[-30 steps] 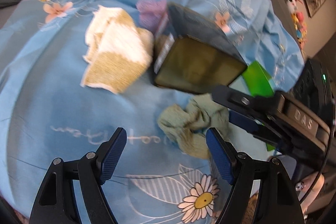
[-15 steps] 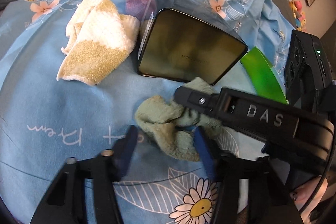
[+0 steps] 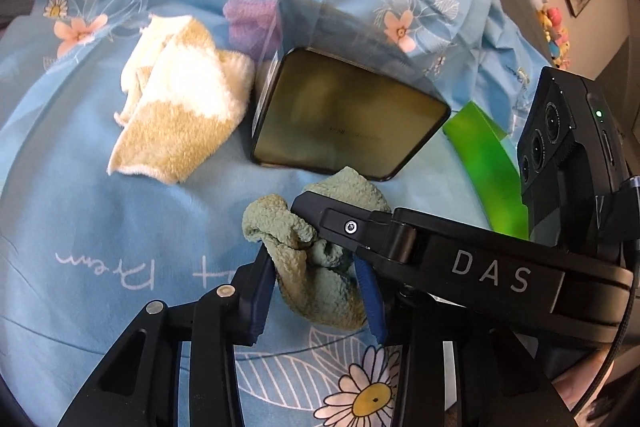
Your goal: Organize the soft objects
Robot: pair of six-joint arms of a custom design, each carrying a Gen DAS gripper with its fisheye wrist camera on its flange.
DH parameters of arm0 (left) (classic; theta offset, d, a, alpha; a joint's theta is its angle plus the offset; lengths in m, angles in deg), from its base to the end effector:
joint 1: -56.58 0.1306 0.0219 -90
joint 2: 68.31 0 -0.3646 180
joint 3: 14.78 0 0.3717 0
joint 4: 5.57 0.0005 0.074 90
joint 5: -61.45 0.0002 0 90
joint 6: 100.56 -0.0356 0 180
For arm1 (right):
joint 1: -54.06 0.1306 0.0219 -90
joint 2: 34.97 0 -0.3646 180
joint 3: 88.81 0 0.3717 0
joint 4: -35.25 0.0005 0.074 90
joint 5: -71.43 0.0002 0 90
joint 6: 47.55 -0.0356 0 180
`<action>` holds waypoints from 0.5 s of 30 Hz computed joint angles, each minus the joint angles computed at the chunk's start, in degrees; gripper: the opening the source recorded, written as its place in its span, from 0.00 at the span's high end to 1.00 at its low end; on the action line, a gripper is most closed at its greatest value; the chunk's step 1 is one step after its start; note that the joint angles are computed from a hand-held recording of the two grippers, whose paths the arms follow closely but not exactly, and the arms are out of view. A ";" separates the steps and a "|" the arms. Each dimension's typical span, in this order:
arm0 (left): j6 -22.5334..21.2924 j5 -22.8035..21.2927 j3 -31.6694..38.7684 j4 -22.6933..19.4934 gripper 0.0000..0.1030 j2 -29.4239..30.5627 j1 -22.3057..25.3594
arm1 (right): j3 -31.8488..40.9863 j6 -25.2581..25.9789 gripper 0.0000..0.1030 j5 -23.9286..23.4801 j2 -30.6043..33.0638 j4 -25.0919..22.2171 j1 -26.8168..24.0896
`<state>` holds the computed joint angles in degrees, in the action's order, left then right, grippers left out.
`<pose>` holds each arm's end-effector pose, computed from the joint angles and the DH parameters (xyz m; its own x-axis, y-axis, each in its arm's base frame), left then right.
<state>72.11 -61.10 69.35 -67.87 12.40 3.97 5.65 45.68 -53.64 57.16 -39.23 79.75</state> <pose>0.2502 -0.2967 0.4234 -0.5631 -0.6400 -0.5228 -0.4517 0.7681 -0.4538 0.3863 0.2080 0.4118 -0.8275 -0.4492 -0.3369 -0.5610 0.6369 0.5288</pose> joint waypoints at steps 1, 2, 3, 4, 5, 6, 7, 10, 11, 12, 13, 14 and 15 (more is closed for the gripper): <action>-0.13 -0.32 0.05 0.05 0.61 -0.05 -0.11 | -0.04 -0.12 0.71 -0.36 -0.16 0.18 -0.08; -0.35 -0.49 0.14 0.03 0.61 -0.06 -0.15 | -0.09 -0.14 0.70 -0.58 -0.26 0.24 -0.15; -0.64 -0.76 0.30 0.01 0.61 -0.05 -0.23 | -0.15 -0.36 0.70 -0.66 -0.37 0.51 0.01; -0.88 -0.99 0.48 -0.01 0.61 0.01 -0.30 | -0.27 -0.41 0.69 -0.87 -0.62 0.74 0.02; -1.21 -1.26 0.64 0.01 0.61 0.06 -0.37 | -0.24 -0.60 0.69 -0.95 -0.71 0.90 0.11; -1.58 -1.51 0.88 0.10 0.61 0.19 -0.40 | -0.26 -0.52 0.69 -1.14 -0.94 1.09 -0.02; -1.89 -1.78 0.99 0.22 0.61 0.20 -0.48 | -0.55 -0.75 0.69 -1.11 -1.27 1.57 0.10; -2.61 -2.60 1.29 0.44 0.61 0.16 -0.72 | -0.63 -0.67 0.69 -1.33 -1.81 1.95 -0.13; -2.85 -2.90 1.39 0.51 0.61 0.15 -0.76 | -0.74 -0.75 0.69 -1.38 -2.03 2.19 -0.23; -3.05 -3.42 1.56 0.43 0.61 0.18 -0.87 | -0.86 -0.84 0.69 -1.44 -2.23 2.38 -0.33; -3.05 -3.89 1.73 0.25 0.61 0.23 -1.10 | -0.92 -0.87 0.69 -1.70 -2.44 2.62 -0.37; -3.32 -4.46 1.89 0.29 0.61 0.25 -1.24 | -0.97 -1.04 0.69 -1.77 -2.62 2.94 -0.23; -3.43 -4.88 1.85 0.37 0.61 0.16 -1.46 | -1.05 -1.11 0.69 -1.86 -2.83 3.26 -0.19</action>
